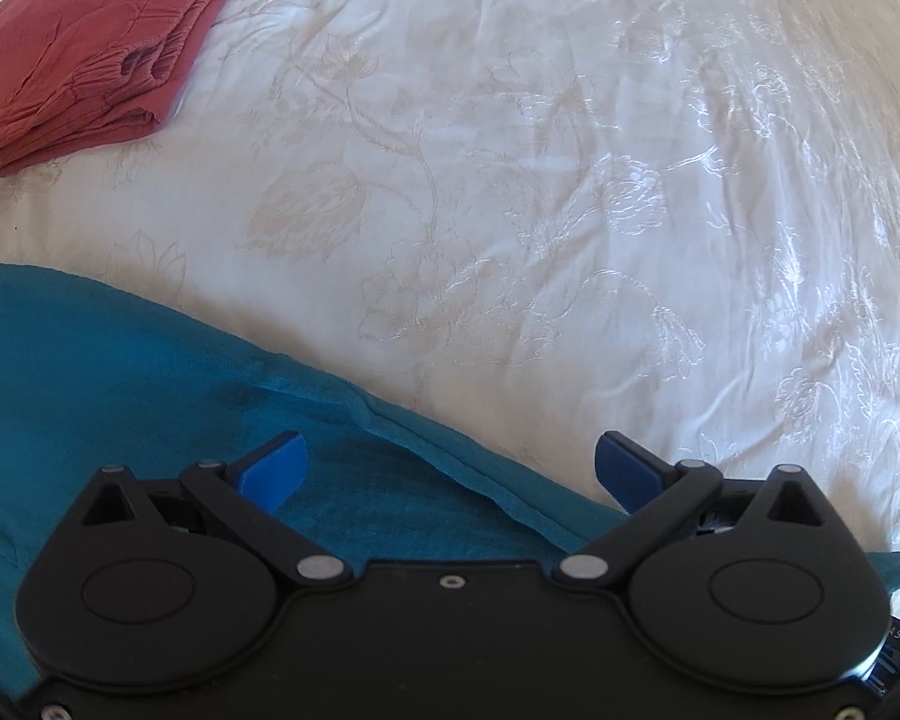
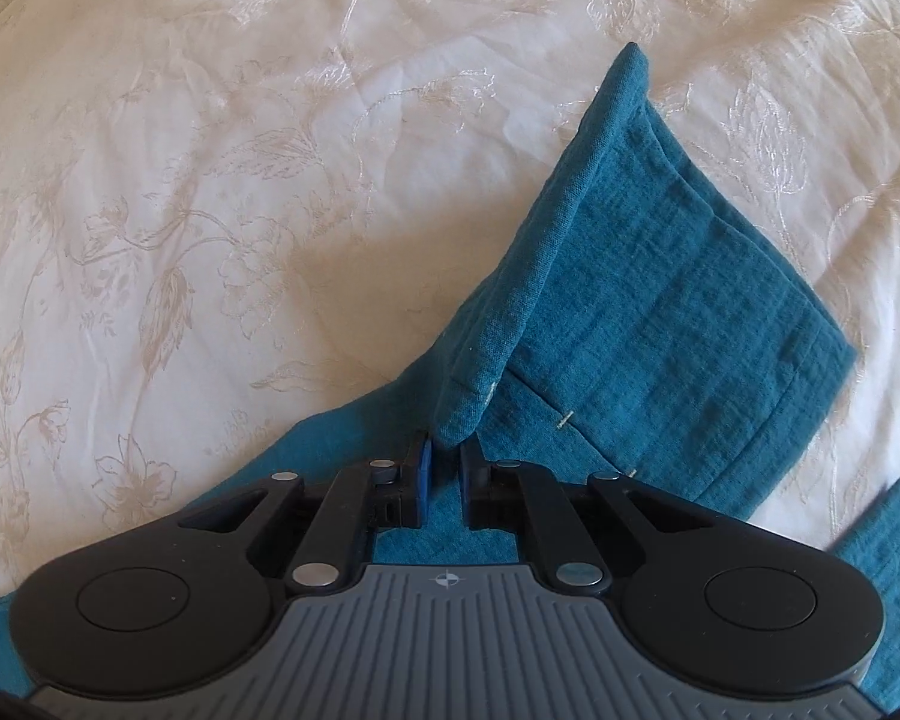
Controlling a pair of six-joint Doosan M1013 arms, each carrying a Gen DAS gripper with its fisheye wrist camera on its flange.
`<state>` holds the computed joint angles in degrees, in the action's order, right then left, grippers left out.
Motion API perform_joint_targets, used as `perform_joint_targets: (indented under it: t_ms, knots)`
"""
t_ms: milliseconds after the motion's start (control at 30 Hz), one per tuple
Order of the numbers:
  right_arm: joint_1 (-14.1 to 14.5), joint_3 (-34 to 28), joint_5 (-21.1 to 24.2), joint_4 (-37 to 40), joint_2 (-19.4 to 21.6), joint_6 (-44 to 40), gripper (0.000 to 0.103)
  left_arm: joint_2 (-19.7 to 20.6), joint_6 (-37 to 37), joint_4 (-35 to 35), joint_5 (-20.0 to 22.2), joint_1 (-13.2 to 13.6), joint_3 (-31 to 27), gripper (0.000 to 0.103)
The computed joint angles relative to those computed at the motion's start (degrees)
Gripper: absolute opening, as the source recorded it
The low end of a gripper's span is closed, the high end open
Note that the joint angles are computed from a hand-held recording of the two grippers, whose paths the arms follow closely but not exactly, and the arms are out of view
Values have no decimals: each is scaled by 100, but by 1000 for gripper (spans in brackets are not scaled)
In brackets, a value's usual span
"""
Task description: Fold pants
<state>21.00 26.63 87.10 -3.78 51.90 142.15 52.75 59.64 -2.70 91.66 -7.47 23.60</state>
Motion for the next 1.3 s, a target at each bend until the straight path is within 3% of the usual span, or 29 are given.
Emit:
perform_joint_targets:
  t_ms: [133,167,300,367,467,700,967,1100,1300]
  knots:
    - [-6,-69,22,6,70,-38,10,181,-55,-25,227,23,-237,100]
    - [-2,-84,37,-3,80,-47,10,226,-52,-15,264,26,-287,95]
    - [39,-221,104,-95,171,-82,10,363,-112,-429,432,106,-453,42]
    - [52,-193,76,-132,144,-66,10,257,-109,-603,299,127,-255,28]
    - [67,-7,-54,-187,-11,-11,10,-81,106,-325,-34,37,210,21]
    - [154,979,-597,-351,-788,148,10,-1166,511,-20,-898,-93,1521,19]
    - [291,2513,-1117,-366,-1942,567,10,-2341,745,42,-1550,-179,2925,17]
    - [362,3200,-1239,-131,-2396,785,10,-2807,867,-14,-1658,-196,3539,17]
    - [595,3861,-1099,-222,-2753,987,10,-3219,1011,-78,-1504,-271,4265,17]
